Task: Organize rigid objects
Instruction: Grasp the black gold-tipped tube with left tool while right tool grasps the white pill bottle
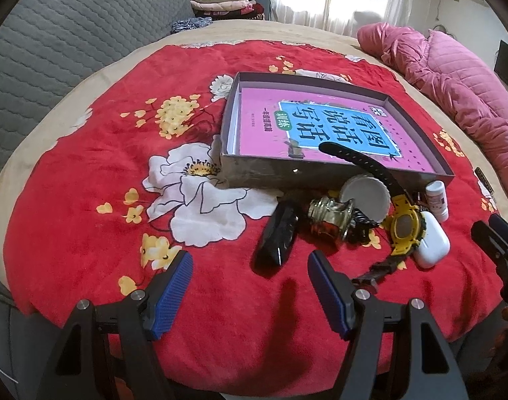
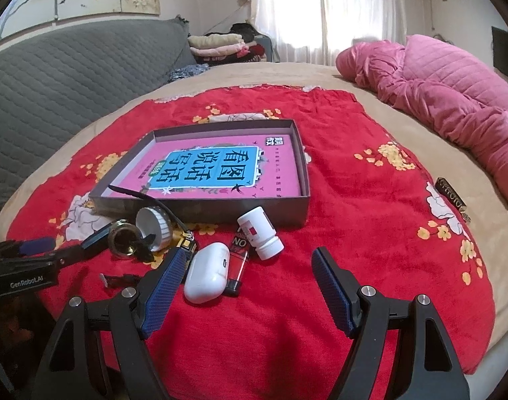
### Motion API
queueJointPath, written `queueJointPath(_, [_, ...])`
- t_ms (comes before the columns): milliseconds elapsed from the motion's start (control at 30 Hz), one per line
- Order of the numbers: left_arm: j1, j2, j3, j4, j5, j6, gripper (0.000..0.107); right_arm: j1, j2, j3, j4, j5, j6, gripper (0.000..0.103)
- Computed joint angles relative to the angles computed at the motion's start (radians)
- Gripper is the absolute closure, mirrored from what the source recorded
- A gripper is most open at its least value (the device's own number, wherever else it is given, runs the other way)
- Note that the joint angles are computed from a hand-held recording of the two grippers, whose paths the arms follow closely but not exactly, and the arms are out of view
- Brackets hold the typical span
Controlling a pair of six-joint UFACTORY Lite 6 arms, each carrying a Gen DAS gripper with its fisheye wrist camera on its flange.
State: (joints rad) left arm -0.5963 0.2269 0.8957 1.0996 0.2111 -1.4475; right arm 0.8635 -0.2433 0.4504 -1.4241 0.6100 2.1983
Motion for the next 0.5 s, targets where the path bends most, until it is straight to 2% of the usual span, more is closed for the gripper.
queueJointPath(167, [0.013,0.049,0.021,0.123,-0.017,-0.085,0.036,-0.03,0.024,0.003,-0.02,-0.027,-0.009,0.024])
queueJointPath(300, [0.018,0.102,0.046,0.287,-0.028,-0.223,0.036,-0.074,0.038,-0.004,-0.055,-0.064,0.0,0.024])
queueJointPath(433, [0.044,0.163,0.086,0.307,-0.067,-0.229,0.036,-0.107,0.08,0.009,-0.074,-0.041,0.0,0.024])
queueJointPath(500, [0.05,0.18,0.099,0.376,-0.074,-0.289,0.036,-0.151,0.095,0.005,-0.116,-0.065,0.019,0.024])
